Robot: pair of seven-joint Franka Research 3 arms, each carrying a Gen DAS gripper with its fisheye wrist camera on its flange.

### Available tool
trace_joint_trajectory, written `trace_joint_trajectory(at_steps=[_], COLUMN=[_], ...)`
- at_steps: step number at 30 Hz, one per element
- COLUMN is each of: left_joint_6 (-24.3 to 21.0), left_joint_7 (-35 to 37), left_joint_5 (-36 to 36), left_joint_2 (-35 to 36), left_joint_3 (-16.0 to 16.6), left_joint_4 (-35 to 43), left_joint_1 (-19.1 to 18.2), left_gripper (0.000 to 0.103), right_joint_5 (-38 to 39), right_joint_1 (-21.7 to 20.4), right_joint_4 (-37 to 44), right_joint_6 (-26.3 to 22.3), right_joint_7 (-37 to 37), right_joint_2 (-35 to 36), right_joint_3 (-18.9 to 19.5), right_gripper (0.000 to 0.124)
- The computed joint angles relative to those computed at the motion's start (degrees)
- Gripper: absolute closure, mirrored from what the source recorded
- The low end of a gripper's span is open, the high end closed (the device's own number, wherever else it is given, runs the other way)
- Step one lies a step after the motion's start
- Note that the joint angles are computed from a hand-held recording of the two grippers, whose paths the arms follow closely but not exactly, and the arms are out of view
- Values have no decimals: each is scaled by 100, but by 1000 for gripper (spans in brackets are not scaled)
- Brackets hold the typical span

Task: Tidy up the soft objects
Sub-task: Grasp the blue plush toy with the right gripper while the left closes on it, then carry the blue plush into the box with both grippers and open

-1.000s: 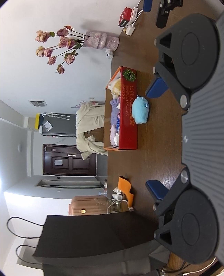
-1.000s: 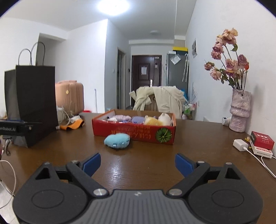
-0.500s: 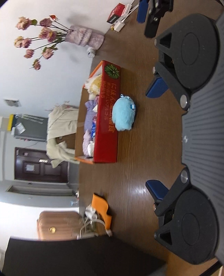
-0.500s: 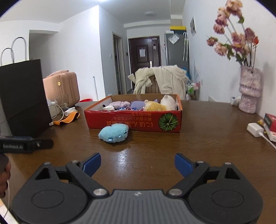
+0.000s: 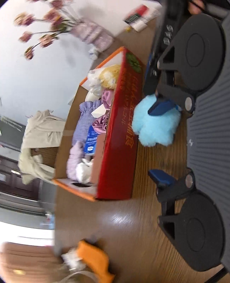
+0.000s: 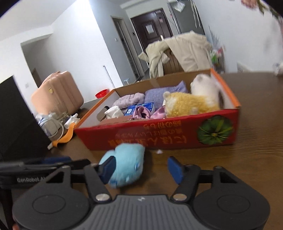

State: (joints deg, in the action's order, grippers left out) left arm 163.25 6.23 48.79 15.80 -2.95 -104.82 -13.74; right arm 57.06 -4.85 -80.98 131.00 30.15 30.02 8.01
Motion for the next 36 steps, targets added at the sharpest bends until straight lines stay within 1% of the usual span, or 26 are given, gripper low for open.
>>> trace_joint_trajectory(at_steps=[1, 2, 3, 4, 5, 6, 8, 9, 10, 12, 14, 16, 18, 19, 20, 21, 22, 23, 24, 25, 27, 29, 30, 32, 34, 36], left_joint_6=[198, 381, 648, 802, 942, 1066, 1314, 1483, 1593, 1688, 1760, 1751, 1554, 1453, 1456, 1457, 1475, 1571, 1765, 1898, 1753, 1704, 1691, 1497, 1134, 817], left_joint_7=[-15, 29, 12, -69, -153, -107, 139, 178, 236, 364, 397, 550, 420, 383, 193, 97, 79, 144, 290, 326, 210, -317, -749, -1604, -2179, -2435], left_joint_5=[-78, -170, -141, -81, -48, -126, -493, -616, -708, -893, -1006, -1163, -1042, -1024, -858, -776, -771, -854, -996, -1091, -1081, -621, -151, 900, 1763, 2198], left_joint_2=[72, 128, 173, 191, 203, 216, 266, 284, 295, 306, 316, 298, 215, 205, 205, 202, 196, 195, 210, 209, 84, -117, -256, -591, -923, -1194], left_joint_3=[-8, -18, 36, 132, 213, 212, 101, 132, 175, 235, 397, 442, 773, 785, 932, 953, 890, 745, 548, 519, 765, 1216, 1478, 1812, 1785, 1580], left_joint_4=[0, -13, -51, -70, -102, -133, -187, -231, -258, -288, -309, -342, -369, -362, -357, -353, -369, -402, -457, -513, -593, -727, -798, -915, -1006, -1118], left_joint_1=[60, 113, 120, 70, 27, 51, 179, 175, 154, 103, -41, -87, -415, -447, -574, -598, -546, -419, -238, -223, -548, -1044, -1328, -1790, -2024, -2087], left_gripper=[44, 53, 56, 57, 59, 61, 64, 68, 68, 69, 69, 67, 56, 52, 52, 52, 52, 55, 63, 63, 64, 65, 65, 65, 65, 65], right_joint_5=[-26, -71, -81, -32, -19, -11, -10, 15, 48, 92, 117, 137, 164, 172, 174, 176, 192, 199, 205, 229, 347, 534, 720, 1134, 1525, 1776], right_joint_1=[45, 77, 76, 40, 12, -13, -49, -76, -93, -104, -116, -123, -125, -126, -129, -133, -143, -160, -178, -201, -223, -230, -256, -306, -359, -384], right_joint_4=[131, 260, 351, 423, 509, 572, 620, 622, 601, 585, 609, 599, 584, 565, 555, 548, 537, 560, 568, 518, 168, -411, -791, -1463, -2073, -2575], right_joint_6=[6, -19, -58, -126, -241, -336, -476, -545, -561, -571, -603, -602, -605, -604, -615, -632, -651, -716, -781, -815, -688, -457, -331, -232, -294, -434], right_joint_7=[86, 173, 200, 175, 205, 236, 201, 158, 122, 74, 1, -61, -74, -73, -68, -40, -16, 51, 125, 146, 25, -266, -540, -1023, -1371, -1608], right_joint_2=[123, 240, 329, 403, 476, 522, 569, 582, 571, 565, 588, 589, 587, 574, 566, 559, 557, 573, 579, 546, 305, -120, -416, -988, -1538, -2015], right_joint_3=[5, 16, 48, 108, 147, 173, 213, 236, 246, 250, 253, 250, 249, 245, 238, 229, 226, 220, 213, 213, 208, 177, 163, 72, -67, -258], right_gripper=[67, 72, 76, 82, 85, 87, 90, 91, 93, 93, 93, 93, 93, 93, 93, 93, 93, 93, 93, 94, 94, 95, 95, 95, 95, 95])
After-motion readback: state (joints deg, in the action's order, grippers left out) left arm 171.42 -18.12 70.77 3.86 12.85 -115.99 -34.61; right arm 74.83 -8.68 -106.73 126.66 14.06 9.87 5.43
